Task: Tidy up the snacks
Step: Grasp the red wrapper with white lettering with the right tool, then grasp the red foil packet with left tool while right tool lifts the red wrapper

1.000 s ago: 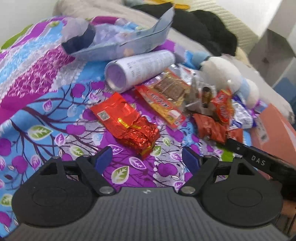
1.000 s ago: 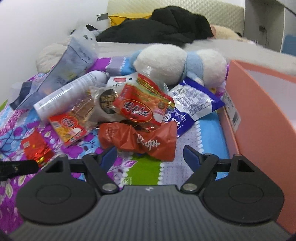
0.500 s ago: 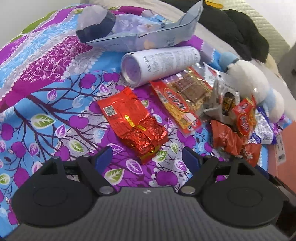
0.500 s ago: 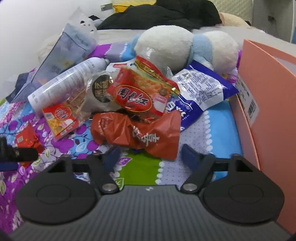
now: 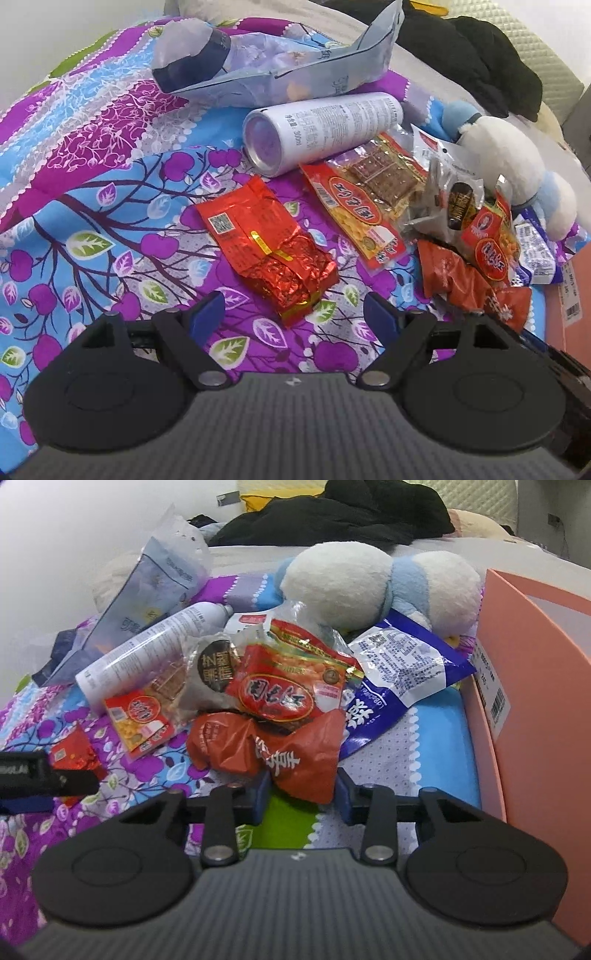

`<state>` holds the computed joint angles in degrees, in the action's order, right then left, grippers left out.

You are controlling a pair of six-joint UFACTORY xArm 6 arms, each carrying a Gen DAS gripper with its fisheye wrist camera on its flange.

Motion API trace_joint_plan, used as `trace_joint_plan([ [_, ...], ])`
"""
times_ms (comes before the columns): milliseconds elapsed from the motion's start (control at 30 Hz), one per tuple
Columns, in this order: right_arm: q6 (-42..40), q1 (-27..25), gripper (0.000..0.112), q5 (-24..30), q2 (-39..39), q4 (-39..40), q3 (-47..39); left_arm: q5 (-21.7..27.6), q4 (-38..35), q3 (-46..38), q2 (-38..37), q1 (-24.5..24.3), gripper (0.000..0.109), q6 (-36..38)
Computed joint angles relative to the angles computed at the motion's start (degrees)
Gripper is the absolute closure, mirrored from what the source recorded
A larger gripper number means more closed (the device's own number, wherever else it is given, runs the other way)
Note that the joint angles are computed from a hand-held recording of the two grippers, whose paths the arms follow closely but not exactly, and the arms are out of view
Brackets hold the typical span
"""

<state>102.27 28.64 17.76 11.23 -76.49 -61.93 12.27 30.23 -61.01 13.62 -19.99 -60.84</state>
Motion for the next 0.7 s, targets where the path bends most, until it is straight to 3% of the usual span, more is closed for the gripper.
trace_joint_plan([
  [333,0.7,3.5,0.075,3.1,-2.4,0.9,2.8,0.4,7.6,-2.2,1.8,1.0,0.023,-8.0],
  [467,1.4,4.8,0.087,4.2,-3.6,3.0,4.1,1.2,11.7,-4.2,3.2,1.0,0.024,-11.4],
  [600,1.0,5.7,0.092,4.8,-4.7,4.7,5.1,4.1,13.5,-5.6,3.9,0.5,0.037,-9.9],
  [700,0.5,6.4,0.095,5.2,-5.8,5.8,5.7,2.3,12.1,-4.2,3.1,0.9,0.044,-6.1],
])
